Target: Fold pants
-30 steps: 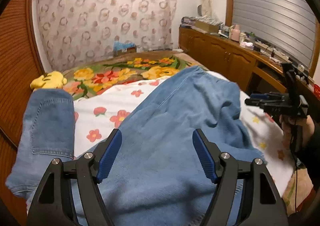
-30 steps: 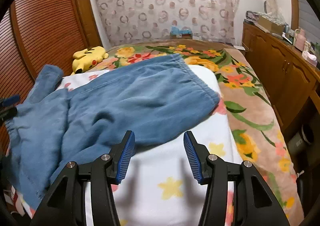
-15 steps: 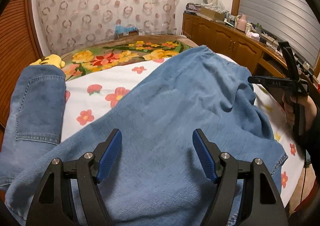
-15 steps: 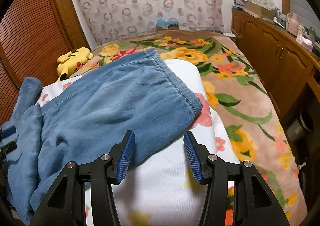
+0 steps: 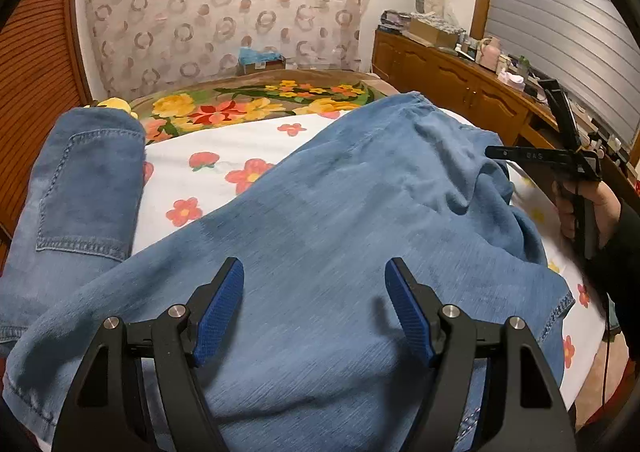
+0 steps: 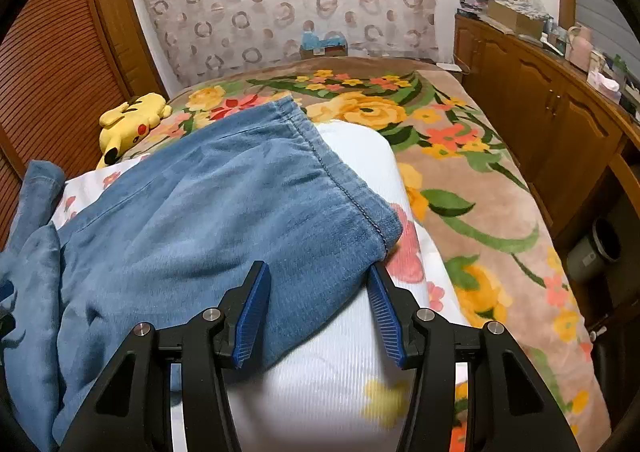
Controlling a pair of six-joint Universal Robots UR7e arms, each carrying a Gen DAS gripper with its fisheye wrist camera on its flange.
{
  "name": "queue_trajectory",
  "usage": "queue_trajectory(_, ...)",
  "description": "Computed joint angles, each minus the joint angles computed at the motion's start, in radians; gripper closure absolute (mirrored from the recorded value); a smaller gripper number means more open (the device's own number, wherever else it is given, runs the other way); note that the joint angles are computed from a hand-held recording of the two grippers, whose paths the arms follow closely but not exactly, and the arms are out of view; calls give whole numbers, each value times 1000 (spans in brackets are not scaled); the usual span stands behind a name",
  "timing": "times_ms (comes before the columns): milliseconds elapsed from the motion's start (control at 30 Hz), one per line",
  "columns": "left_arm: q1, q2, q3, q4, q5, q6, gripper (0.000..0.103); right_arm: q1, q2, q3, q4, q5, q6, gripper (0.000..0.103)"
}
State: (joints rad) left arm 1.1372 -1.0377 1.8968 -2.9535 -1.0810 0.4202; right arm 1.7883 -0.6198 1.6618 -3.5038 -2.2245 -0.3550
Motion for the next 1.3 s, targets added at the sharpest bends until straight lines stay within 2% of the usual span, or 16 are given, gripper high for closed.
queue_trajectory(100, -1, -10, 8, -7, 7, -2, 29, 4, 6, -8, -6, -15, -23, 92)
queue_trajectory(167, -5, -22, 21, -17, 11, 2, 29, 3, -11, 10, -5, 19, -19, 99)
queue_trajectory(433, -13, -87, 76, -63, 10, 17, 29, 62, -77, 122, -108, 137, -66, 101)
queue_trajectory(667, -14, -163, 129, -97, 5, 32, 29, 160, -101, 192, -170, 196, -123, 101)
queue_trajectory(933, -13, -248, 171, -125, 9, 50, 29, 274, -106, 234, -140, 252, -158, 101)
queue_trajectory(1200, -1, -311, 190, -147, 31, 63, 29, 304, -138, 298, -49, 362, -189, 101)
queue_trajectory(1300, 10, -319, 187, -148, 33, 58, 29, 303, -121, 296, -20, 335, -212, 101)
